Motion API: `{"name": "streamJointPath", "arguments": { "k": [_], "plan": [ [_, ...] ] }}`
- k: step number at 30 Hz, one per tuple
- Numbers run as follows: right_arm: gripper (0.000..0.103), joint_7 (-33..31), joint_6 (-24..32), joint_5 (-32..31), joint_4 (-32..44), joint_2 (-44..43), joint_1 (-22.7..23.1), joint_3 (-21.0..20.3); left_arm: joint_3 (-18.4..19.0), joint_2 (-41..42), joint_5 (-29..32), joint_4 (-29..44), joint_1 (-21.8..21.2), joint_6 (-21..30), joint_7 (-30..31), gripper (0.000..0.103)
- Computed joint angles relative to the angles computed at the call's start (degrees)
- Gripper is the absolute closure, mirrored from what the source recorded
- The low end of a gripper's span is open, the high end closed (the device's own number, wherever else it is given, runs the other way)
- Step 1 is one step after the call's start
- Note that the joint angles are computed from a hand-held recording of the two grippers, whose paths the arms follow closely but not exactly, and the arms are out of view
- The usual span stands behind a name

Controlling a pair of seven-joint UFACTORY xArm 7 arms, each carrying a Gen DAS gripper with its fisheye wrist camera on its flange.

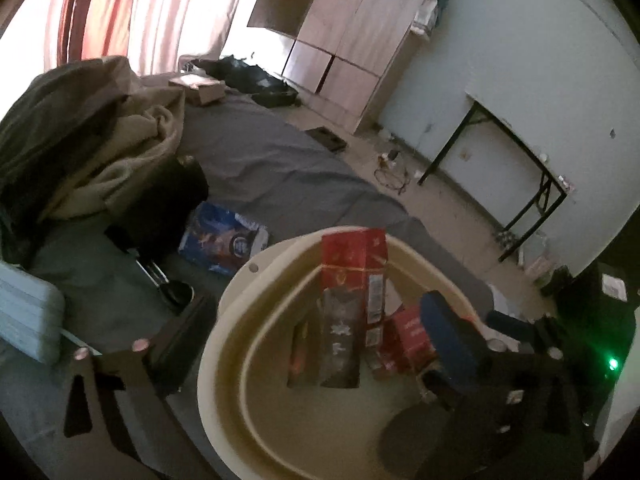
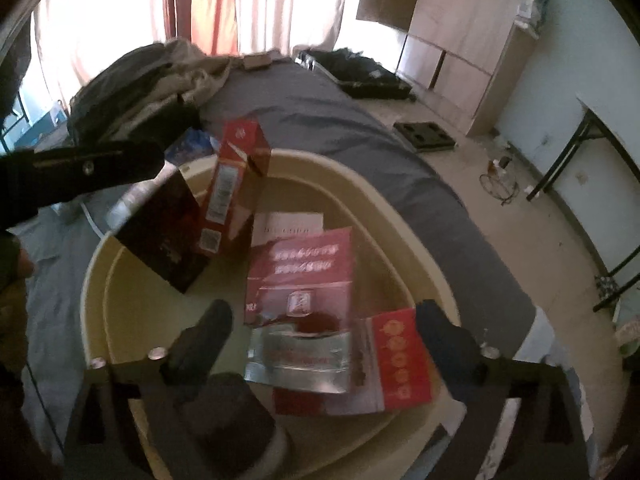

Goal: Organize rigid objects
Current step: 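Carry both boxes into the cream basin and open both tools, then grasp the red lighter with the right tool while the left tool grasps the white tape roll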

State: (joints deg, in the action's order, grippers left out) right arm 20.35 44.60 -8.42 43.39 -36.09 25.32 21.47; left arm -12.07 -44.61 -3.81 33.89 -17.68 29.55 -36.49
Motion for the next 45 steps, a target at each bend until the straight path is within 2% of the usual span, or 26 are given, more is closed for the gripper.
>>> {"name": "streamJointPath", "arguments": {
  "k": [3,5,7,10,14,16,19,22,26,29,32,37,41,44,45],
  "plan": [
    [0.004,1.6,1.6,-0.4,-1.6,-5.1,-0.1,0.4,-0.3,-1.7,0.2,0.1,-0.1,-1.0,-0.2,0.0],
    [0.0,2.6,3.2,-0.3,-3.3,-10.0,-0.2,0.3,0.1,-2.2,-0.5,0.6,-1.8,-2.7,0.7,0.0],
    [0.0,4.1,7.0,0.0,-5.8,-18.4,-0.5,-0.2,-0.2,-1.1,-1.2,2.1,-4.3,-4.5,2.3,0.0],
    [0.0,5.9,17.4,-0.2,-8.2,-33.1,-2.6,-1.2,-2.3,5.0,-1.9,7.5,-9.1,-6.8,5.5,0.0],
    [0.0,4.8,33.7,-3.3,-9.4,-51.7,-8.0,-3.0,-9.9,16.1,1.3,17.6,-11.6,-6.8,6.7,0.0],
    [0.0,4.4,41.5,-4.6,-10.3,-60.0,-10.8,-4.8,-13.0,22.0,4.3,22.5,-13.1,-5.1,8.3,0.0],
    [0.0,3.4,49.8,-6.2,-12.9,-69.1,-14.2,-6.8,-14.5,31.1,7.1,28.6,-17.5,-1.0,13.2,0.0],
    [0.0,2.3,53.7,-5.3,-16.8,-75.5,-15.9,-8.3,-14.5,38.4,9.4,33.3,-21.2,4.1,17.2,0.0],
    [0.0,1.9,54.9,-6.3,-20.1,-79.5,-19.9,-10.9,-13.2,43.7,15.0,36.3,-24.3,9.1,16.1,0.0],
    [0.0,2.6,53.7,-7.2,-22.2,-80.6,-23.4,-13.6,-11.4,45.7,13.3,37.2,-25.5,9.6,16.2,0.0],
    [0.0,3.8,50.6,-6.9,-25.4,-81.0,-26.2,-17.2,-10.3,46.9,13.9,37.3,-26.2,10.1,15.5,0.0],
    [0.0,2.3,46.6,-7.2,-28.2,-79.5,-29.7,-21.1,-9.5,48.0,13.8,36.8,-27.1,8.1,11.9,0.0],
    [0.0,0.0,44.0,-7.8,-31.0,-80.0,-31.7,-21.1,-9.2,48.1,14.3,35.6,-27.4,3.9,10.0,0.002],
    [0.003,-1.2,42.7,-7.7,-32.3,-80.8,-32.9,-21.6,-8.6,48.0,17.5,35.0,-27.5,2.3,6.4,0.026],
    [0.006,-1.6,42.6,-7.4,-32.6,-81.1,-33.2,-21.1,-8.4,47.8,17.7,34.9,-27.3,1.9,5.5,0.042]
  ]
}}
